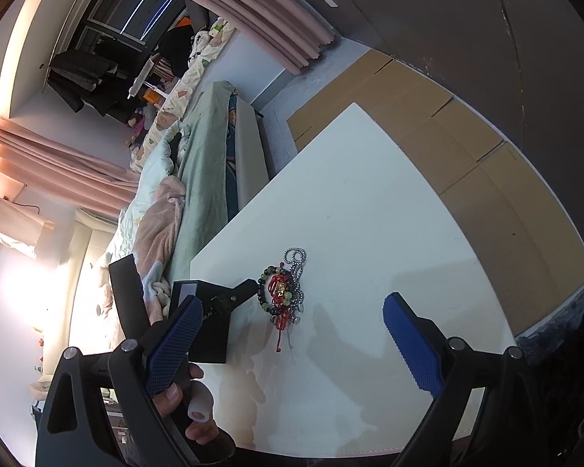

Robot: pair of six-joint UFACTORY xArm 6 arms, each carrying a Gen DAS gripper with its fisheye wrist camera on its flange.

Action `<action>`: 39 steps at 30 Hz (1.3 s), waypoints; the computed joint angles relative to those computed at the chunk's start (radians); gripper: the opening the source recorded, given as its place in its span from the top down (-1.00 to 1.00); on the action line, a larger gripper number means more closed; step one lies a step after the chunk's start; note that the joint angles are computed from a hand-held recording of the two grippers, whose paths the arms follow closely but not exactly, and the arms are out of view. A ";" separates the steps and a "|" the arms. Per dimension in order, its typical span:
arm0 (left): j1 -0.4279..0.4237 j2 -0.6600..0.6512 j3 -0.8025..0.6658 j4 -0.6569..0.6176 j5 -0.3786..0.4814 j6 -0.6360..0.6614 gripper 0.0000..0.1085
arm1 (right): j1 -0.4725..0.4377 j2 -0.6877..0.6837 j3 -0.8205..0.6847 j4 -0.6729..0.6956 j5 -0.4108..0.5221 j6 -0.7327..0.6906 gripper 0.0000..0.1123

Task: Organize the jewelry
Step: 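Lower the left gripper onto the black-and-green bead bracelet and close it, then drop the bead bracelet into the black box with the left gripper while the right gripper adds the red charm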

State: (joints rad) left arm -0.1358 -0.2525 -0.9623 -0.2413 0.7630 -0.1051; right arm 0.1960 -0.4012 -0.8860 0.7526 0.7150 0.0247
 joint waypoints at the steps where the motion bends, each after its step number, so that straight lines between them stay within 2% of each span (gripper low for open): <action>1: 0.001 0.009 -0.008 0.020 0.001 -0.010 0.21 | -0.002 0.000 0.000 0.001 0.001 -0.002 -0.64; 3: 0.002 0.028 -0.021 0.035 0.006 -0.020 0.32 | -0.002 -0.001 -0.001 0.003 0.003 -0.003 -0.64; 7: -0.017 0.052 -0.037 0.093 0.014 -0.036 0.37 | -0.003 0.000 -0.003 0.003 0.007 -0.011 -0.64; 9: -0.028 0.048 -0.032 0.114 0.011 -0.035 0.59 | -0.005 0.002 -0.004 -0.002 0.009 -0.009 -0.64; 14: -0.051 0.042 -0.021 0.162 0.005 -0.030 0.84 | 0.003 0.010 -0.012 -0.035 0.011 0.015 -0.64; 19: -0.024 0.014 -0.017 0.020 0.026 0.068 0.85 | 0.028 0.030 -0.023 -0.089 0.010 0.056 -0.63; 31: 0.065 -0.124 -0.003 -0.355 0.069 0.333 0.85 | 0.091 0.118 -0.062 -0.140 0.035 0.124 -0.21; 39: 0.150 -0.182 -0.006 -0.425 0.092 0.405 0.85 | 0.165 0.194 -0.116 -0.191 0.047 0.160 0.08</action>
